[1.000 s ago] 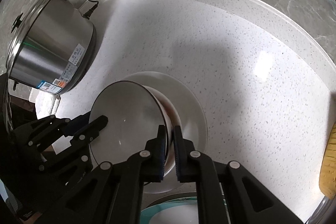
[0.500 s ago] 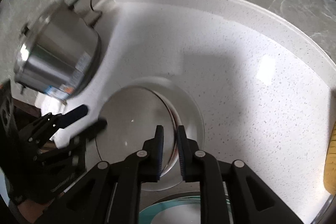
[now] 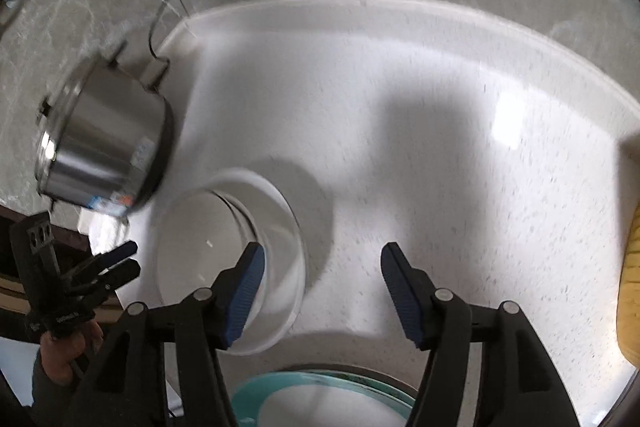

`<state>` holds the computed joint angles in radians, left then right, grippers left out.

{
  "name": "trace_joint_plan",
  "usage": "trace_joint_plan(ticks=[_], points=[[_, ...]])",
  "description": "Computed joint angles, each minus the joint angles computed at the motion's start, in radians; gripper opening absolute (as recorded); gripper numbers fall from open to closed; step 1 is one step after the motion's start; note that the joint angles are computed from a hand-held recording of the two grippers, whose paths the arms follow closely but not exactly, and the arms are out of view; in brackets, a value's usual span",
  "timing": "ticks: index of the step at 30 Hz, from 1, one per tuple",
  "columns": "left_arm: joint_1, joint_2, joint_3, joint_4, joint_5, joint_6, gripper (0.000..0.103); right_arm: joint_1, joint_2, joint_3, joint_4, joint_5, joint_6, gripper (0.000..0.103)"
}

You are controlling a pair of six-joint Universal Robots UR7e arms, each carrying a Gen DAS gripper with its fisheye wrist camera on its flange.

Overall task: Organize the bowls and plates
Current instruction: 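Move both grippers to the rim of the nested bowls and close them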

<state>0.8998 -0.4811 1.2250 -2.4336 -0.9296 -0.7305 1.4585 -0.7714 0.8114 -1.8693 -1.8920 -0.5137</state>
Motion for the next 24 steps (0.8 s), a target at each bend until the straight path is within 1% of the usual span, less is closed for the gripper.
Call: trace_joint_plan(ticks=[1,4,11,14,17,18,19,21,22,24], points=[[0.005,0.006,-0.008,0.014,-0.001,-0.003,0.076,0.001,0.002,0.004,0.008,-0.011,-0.005,0.059],[0.014,0.022,-0.014,0.000,-0.011,-0.004,0.076,0.000,0.011,0.013,0.019,-0.043,-0.007,0.054],[0.033,0.048,-0.053,0.061,-0.009,-0.029,0.073,-0.002,0.036,-0.009,0.045,-0.059,0.002,0.053],[0.042,0.055,-0.052,0.038,-0.021,-0.025,0.071,-0.005,0.049,-0.026,0.059,-0.053,0.009,0.053],[0.045,0.084,-0.098,0.076,-0.012,-0.005,0.070,-0.005,0.059,-0.031,0.064,-0.060,0.007,0.053],[0.046,0.090,-0.110,0.091,-0.012,-0.002,0.070,-0.004,0.063,-0.031,0.065,-0.063,0.004,0.051],[0.049,0.105,-0.135,0.116,-0.013,0.000,0.068,-0.002,0.069,-0.035,0.065,-0.070,-0.003,0.050],[0.053,0.124,-0.163,0.118,-0.014,0.010,0.064,0.003,0.075,-0.028,0.050,-0.083,-0.020,0.049],[0.056,0.132,-0.177,0.126,-0.012,0.010,0.064,0.003,0.077,-0.027,0.044,-0.087,-0.028,0.045],[0.060,0.147,-0.208,0.145,-0.003,0.018,0.064,0.001,0.085,-0.040,0.050,-0.070,-0.031,0.041]])
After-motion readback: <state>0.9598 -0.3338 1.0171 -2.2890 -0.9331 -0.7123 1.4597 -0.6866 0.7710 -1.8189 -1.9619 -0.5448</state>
